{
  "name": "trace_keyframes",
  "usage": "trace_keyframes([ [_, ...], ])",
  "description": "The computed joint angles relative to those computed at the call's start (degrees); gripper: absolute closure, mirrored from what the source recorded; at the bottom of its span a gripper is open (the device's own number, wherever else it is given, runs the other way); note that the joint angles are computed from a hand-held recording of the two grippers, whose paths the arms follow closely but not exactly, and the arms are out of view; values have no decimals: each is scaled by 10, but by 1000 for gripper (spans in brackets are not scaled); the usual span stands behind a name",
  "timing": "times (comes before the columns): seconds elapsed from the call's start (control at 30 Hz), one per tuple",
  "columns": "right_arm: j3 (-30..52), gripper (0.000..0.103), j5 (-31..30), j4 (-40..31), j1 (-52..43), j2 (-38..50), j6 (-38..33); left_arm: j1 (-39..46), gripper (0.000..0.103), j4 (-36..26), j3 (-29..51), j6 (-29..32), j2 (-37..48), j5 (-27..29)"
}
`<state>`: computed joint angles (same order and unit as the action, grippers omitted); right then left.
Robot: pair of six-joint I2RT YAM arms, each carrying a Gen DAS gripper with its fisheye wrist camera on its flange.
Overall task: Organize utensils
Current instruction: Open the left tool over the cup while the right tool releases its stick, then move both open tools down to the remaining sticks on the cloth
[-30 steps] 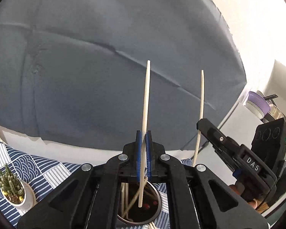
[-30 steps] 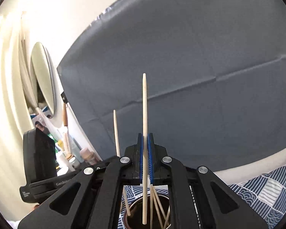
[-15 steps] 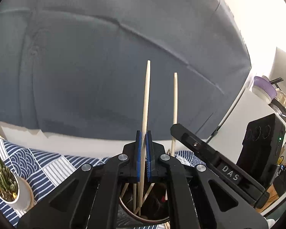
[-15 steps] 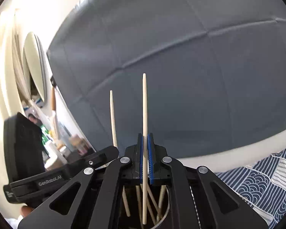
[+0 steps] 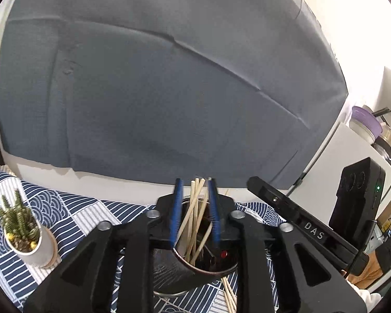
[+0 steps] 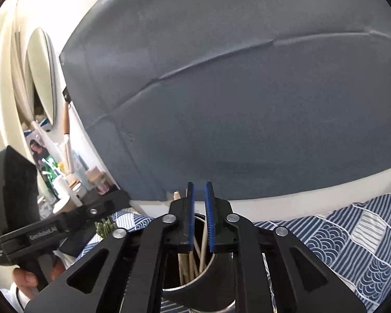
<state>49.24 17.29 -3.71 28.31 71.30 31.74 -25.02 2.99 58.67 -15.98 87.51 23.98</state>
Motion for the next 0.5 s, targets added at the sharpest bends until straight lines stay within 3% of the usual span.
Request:
trace_keyframes([
  [0.03,1,69,6,-9,3,-8,1,-3,74,-4,2,-3,-5,-5],
  [0.07,2,60,15,-20,6,-18,1,-1,73,-8,-4,-4,-17,-9],
  [0.13,0,60,33,-37,15,-39,-3,1,64,-19,-10,-3,-35,-15],
  [0.2,5,54,36,-61,18,-56,-4,4,49,-27,-20,-8,-57,-20],
  [0.37,13,24,76,-118,42,-96,15,12,27,-39,-43,-39,-100,-12],
  [0.5,17,17,101,-165,56,-116,40,2,5,-46,-64,-38,-132,-45],
])
